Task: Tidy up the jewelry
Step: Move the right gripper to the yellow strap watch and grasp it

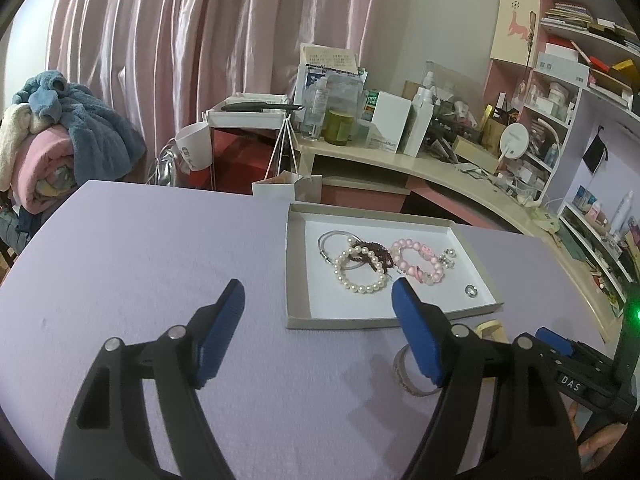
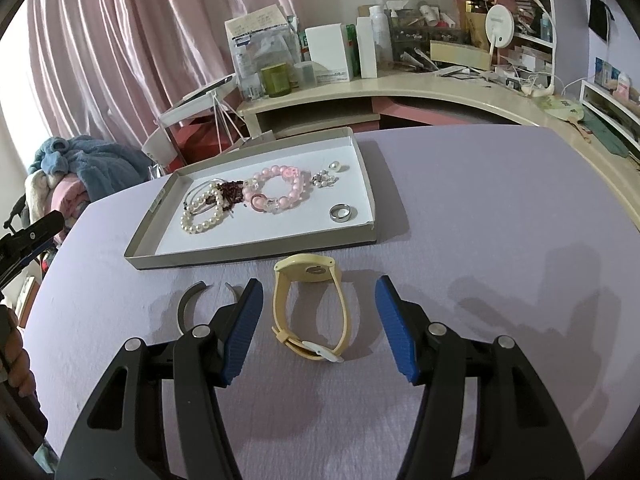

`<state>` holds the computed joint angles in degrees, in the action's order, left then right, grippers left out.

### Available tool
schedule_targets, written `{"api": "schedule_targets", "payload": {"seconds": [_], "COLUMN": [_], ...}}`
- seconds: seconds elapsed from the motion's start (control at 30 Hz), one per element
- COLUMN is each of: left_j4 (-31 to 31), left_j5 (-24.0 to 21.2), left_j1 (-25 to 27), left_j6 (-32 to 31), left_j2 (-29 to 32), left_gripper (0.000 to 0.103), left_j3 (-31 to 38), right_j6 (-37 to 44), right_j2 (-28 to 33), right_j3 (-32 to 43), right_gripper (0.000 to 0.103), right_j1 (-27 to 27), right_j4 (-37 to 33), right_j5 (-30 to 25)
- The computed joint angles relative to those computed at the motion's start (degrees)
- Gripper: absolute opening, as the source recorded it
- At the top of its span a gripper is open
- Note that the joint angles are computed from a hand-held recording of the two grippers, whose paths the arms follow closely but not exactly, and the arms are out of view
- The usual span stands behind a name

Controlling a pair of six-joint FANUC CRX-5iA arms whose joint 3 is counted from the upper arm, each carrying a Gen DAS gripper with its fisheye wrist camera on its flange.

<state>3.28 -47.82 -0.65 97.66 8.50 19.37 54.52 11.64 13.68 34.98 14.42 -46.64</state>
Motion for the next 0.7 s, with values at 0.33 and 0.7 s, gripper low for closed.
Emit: {"api": "schedule_targets", "payload": {"seconds": [0.33,0.7], "left_j4": [0.3,0.6], "left_j5": [-0.1,-0.9], "left_j1": [0.0,-0.8], "left_j6": [0.0,-0.4], "left_j2": [0.1,0.9], "left_gripper": [0.076,0.076], "left_j3": [-0.2,0.0], "right_j6": [5.1,7.1], "right_j2": [2.6,6.6], "right_j3": [3.5,8.2], "right_gripper": [0.066,0.066], "right_j1": [0.0,-0.2], "right_j4": [-3.9,-4.9], "right_j5": [-4.2,-8.7]}}
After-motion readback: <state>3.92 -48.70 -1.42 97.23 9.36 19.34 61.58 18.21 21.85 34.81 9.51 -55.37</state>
